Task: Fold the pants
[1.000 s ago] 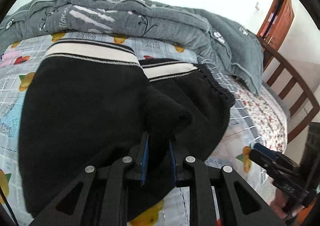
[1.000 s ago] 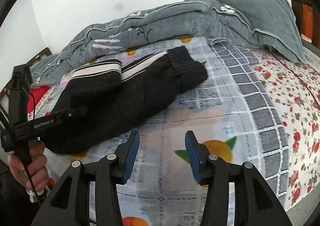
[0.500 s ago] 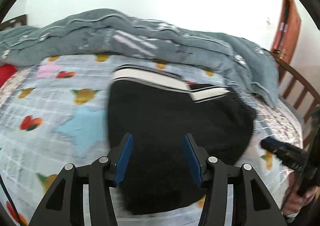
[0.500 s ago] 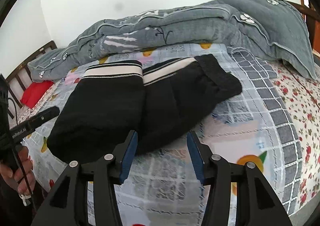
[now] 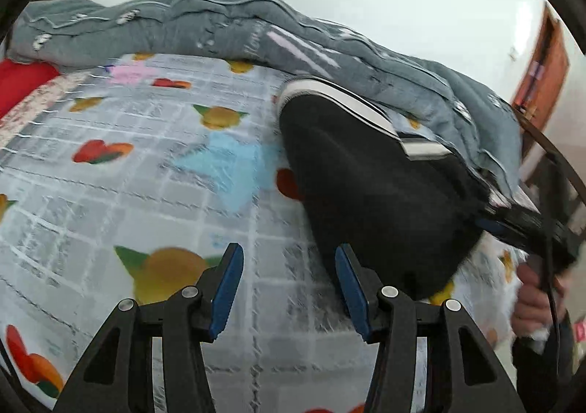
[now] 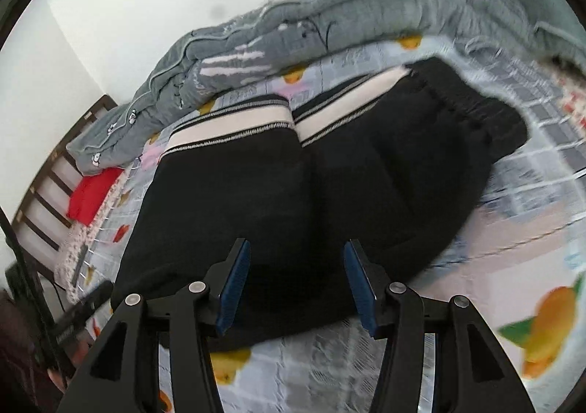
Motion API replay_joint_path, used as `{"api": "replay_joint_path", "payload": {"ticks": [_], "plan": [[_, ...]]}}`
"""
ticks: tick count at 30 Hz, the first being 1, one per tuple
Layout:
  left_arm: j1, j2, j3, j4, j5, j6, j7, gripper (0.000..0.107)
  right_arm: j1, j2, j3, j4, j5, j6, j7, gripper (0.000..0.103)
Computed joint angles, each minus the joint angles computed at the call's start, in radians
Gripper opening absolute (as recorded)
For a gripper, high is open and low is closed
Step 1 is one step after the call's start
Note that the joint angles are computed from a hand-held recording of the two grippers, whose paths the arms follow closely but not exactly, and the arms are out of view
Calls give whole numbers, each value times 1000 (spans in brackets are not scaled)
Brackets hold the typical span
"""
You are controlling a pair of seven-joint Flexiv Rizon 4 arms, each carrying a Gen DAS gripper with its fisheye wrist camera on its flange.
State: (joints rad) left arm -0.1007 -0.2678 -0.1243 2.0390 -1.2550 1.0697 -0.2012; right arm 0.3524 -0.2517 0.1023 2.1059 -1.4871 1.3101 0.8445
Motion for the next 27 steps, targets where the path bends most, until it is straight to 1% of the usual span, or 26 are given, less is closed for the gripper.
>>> {"api": "replay_joint_path", "payload": {"ticks": [1, 2, 3, 4, 5, 6, 7, 9, 10, 13, 15, 16, 17, 19, 21, 22, 24, 25, 27], "plan": [[5, 4, -1, 6, -2, -27, 19, 51, -6, -23, -8, -15, -21, 32, 19, 52], [0, 10, -3, 16, -9, -27, 36, 51, -20, -58, -21, -41, -69, 93, 56, 44], [-10, 14, -6, 26, -29, -5, 54, 51, -25, -81, -24, -60, -87, 124, 67, 35], [-27, 16, -12, 36, -57, 36, 72, 51, -15, -86, -14, -60, -39, 90, 19, 34], [-33, 15, -11, 37, -58, 42, 68, 51, -1, -77, -14, -59, -30, 58, -12, 27], [-36, 16, -8, 40, -56, 38, 59, 51, 4, -70, -16, -59, -32, 49, -29, 17], [-36, 18, -7, 41, -64, 30, 47, 51, 6, -53, -16, -55, -38, 39, -46, 16], [-32, 32, -4, 53, -92, -10, 55, 51, -7, -23, -21, -54, -103, 44, -7, 13], [-33, 37, 0, 57, -105, -22, 62, 51, -16, -9, -17, -54, -119, 41, -8, 13], [-29, 56, 11, 74, -121, -110, 71, 55, -36, 24, -3, -50, -128, 23, -47, 12], [-59, 53, 9, 77, -113, -58, 61, 58, -47, 34, 1, -59, -131, 16, -68, 12], [-84, 42, 6, 74, -79, 9, 35, 58, -54, 37, 0, -66, -140, 20, -70, 11], [-112, 24, 4, 70, -13, 93, -18, 58, -60, 42, 0, -71, -151, 24, -72, 11], [-149, -7, -6, 67, 90, 234, -107, 58, -73, 59, 4, -70, -159, 24, -89, 11], [-173, -28, -7, 72, 185, 356, -181, 58, -81, 100, 11, -49, -183, -9, -89, 10], [-181, -33, -4, 72, 234, 382, -217, 59, -85, 125, 17, -30, -184, -38, -103, 10], [-146, -18, -47, 75, 218, 353, -200, 60, -101, 195, 28, 31, -179, -102, -123, 10], [-120, -1, -86, 80, 175, 323, -155, 60, -114, 230, 31, 65, -186, -119, -104, 10], [-113, 13, -127, 85, 99, 329, -73, 66, -152, 296, 30, 141, -180, -126, -61, 10]]}}
